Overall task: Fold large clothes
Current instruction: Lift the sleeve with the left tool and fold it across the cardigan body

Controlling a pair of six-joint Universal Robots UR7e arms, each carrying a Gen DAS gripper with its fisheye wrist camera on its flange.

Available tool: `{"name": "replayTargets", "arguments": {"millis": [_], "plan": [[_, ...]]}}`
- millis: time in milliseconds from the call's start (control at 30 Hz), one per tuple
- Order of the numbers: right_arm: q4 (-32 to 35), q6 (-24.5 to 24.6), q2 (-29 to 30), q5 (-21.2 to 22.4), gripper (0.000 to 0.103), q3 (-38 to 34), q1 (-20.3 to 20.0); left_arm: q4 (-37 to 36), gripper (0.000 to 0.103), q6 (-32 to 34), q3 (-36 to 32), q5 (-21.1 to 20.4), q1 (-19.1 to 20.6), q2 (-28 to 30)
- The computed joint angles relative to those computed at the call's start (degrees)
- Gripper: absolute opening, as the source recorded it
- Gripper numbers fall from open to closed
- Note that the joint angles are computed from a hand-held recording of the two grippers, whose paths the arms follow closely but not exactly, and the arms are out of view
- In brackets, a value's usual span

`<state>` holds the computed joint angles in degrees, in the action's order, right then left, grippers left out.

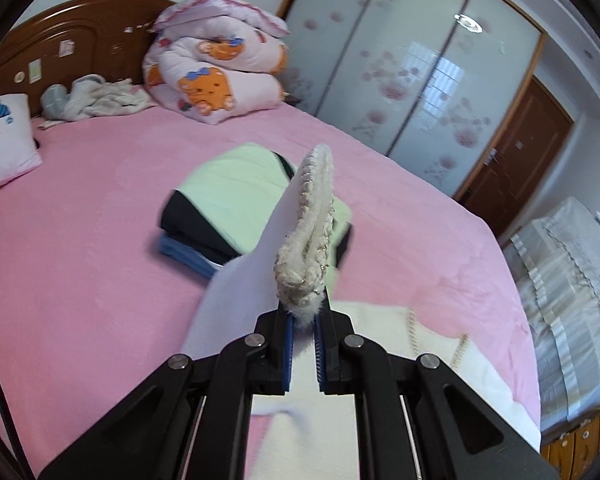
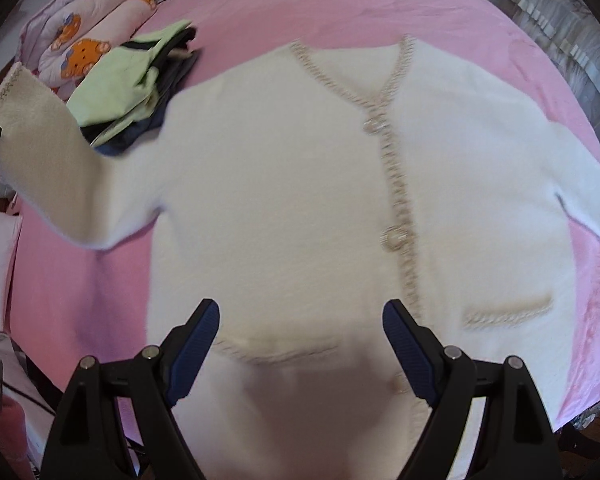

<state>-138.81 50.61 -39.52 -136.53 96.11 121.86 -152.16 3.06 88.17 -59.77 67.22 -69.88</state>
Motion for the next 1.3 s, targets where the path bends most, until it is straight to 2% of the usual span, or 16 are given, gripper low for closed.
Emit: {"name": "replayTargets", "arguments": {"millis": [200, 400, 467, 633, 733, 767, 833, 867, 1000, 1067, 1167, 1233, 1300], "plan": [[-3.8, 0.7, -7.7, -2.5, 0.084, 7.6, -3.0, 2.4, 0.007, -2.9, 3.3, -1.3, -4.7, 3.4], [-11.1, -2.5, -12.5, -2.8, 0.084, 13.4, -6.6, 7.9, 0.007, -4.7, 4.8, -1.7, -6.5, 7.4], [-14.5, -4.3, -13.3, -1.3, 0.084, 14.8, -8.1, 9.3, 0.007, -4.3, 4.6, -2.2, -5.6, 8.8], [-20.1, -5.3, -14.9, 7.9, 0.084, 16.8, -13.5, 20.3, 0.008, -4.8, 1.1, -5.9, -2.6, 13.0], [-23.3, -5.5, -14.3, 11.9, 0.084, 16.9, -15.9, 27.6, 0.016, -5.2, -1.1, -6.3, -1.0, 14.9], [-23.6, -5.5, -14.0, 12.9, 0.084, 16.5, -16.5, 29.5, 0.023, -5.5, -1.4, -5.5, -0.7, 15.2], [-24.0, -5.9, -13.1, 14.3, 0.084, 15.6, -17.0, 30.6, 0.042, -5.0, -0.9, -3.7, -0.7, 14.7], [-24.4, -6.1, -12.7, 15.0, 0.084, 15.2, -17.2, 30.2, 0.056, -4.2, -0.2, -3.4, -0.8, 14.1], [-24.0, -6.4, -10.8, 17.9, 0.084, 12.6, -17.5, 31.7, 0.079, -2.7, -1.0, -5.5, -0.5, 11.9], [-23.7, -6.8, -9.8, 19.7, 0.084, 11.3, -17.5, 33.0, 0.081, -2.8, -1.6, -5.4, -0.3, 10.6], [-22.8, -7.5, -7.5, 22.5, 0.082, 8.6, -17.5, 35.5, 0.084, -4.1, -3.7, -2.4, -0.4, 9.6], [-22.1, -7.4, -5.8, 23.8, 0.075, 6.8, -17.6, 37.2, 0.084, -5.2, -4.3, 0.1, 0.2, 8.5], [-20.2, -5.1, -4.0, 24.0, 0.066, 4.9, -17.6, 39.2, 0.084, -6.5, -5.0, 2.0, 1.1, 8.0]]}}
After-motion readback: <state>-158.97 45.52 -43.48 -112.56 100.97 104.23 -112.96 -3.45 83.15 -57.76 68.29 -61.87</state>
